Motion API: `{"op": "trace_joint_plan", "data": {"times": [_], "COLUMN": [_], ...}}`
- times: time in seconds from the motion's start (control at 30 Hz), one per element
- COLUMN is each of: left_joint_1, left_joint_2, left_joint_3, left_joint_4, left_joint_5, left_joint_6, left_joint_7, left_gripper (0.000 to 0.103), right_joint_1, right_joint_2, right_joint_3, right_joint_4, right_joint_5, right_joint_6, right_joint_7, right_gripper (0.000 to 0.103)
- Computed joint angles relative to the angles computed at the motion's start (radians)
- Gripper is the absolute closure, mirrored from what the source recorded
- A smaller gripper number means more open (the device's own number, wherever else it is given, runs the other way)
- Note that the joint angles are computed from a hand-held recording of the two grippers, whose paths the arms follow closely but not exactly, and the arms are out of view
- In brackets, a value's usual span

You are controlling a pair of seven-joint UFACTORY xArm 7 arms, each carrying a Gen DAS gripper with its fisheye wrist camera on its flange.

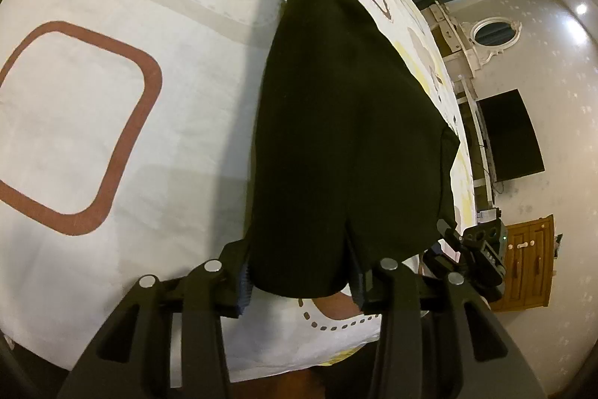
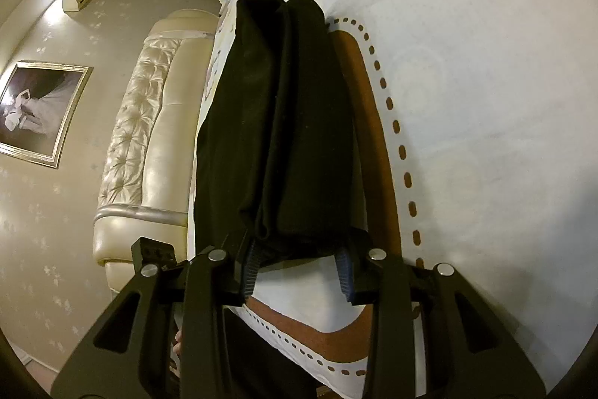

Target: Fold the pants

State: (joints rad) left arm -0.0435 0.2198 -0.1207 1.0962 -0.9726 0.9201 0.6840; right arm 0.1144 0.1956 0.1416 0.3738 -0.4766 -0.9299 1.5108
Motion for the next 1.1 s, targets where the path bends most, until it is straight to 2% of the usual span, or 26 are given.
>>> {"op": "trace_joint_plan", "data": {"times": [0.2,0.33,0.4,0.63,0.8,0.93,1.03,1.1], "left_joint_1": [0.013,0.028,0.033,-0.015,-0.067,-0.087,-0.106,-0.125], "left_joint_2": [-0.006,0.009,0.006,-0.046,-0.102,-0.127,-0.154,-0.180], "left_joint_3": [0.003,0.003,0.000,0.000,-0.010,-0.005,-0.004,-0.007], "left_joint_4": [-0.024,-0.019,-0.022,-0.069,-0.132,-0.169,-0.201,-0.233], "left_joint_5": [-0.033,-0.083,-0.104,-0.053,-0.008,-0.002,0.020,0.055], "left_joint_6": [0.016,0.052,0.076,-0.014,-0.144,-0.196,-0.246,-0.299], "left_joint_7": [0.049,0.099,0.148,0.185,0.212,0.207,0.188,0.170], "left_gripper": [0.049,0.035,0.023,0.019,0.019,0.019,0.019,0.019], "right_joint_1": [-0.004,-0.006,-0.002,0.006,0.011,0.029,0.051,0.074], "right_joint_2": [0.017,0.029,0.028,0.002,-0.035,-0.090,-0.152,-0.218], "right_joint_3": [0.000,0.002,0.004,0.004,-0.002,-0.004,-0.007,-0.008], "right_joint_4": [-0.004,-0.008,-0.010,-0.025,-0.048,-0.068,-0.089,-0.106], "right_joint_5": [0.000,0.006,0.016,0.021,0.015,0.021,0.028,0.041], "right_joint_6": [-0.053,-0.092,-0.100,-0.091,-0.067,-0.007,0.075,0.167], "right_joint_7": [0.012,0.017,0.016,0.028,0.041,0.051,0.056,0.055], "right_gripper": [0.066,0.063,0.060,0.053,0.046,0.043,0.042,0.041]}}
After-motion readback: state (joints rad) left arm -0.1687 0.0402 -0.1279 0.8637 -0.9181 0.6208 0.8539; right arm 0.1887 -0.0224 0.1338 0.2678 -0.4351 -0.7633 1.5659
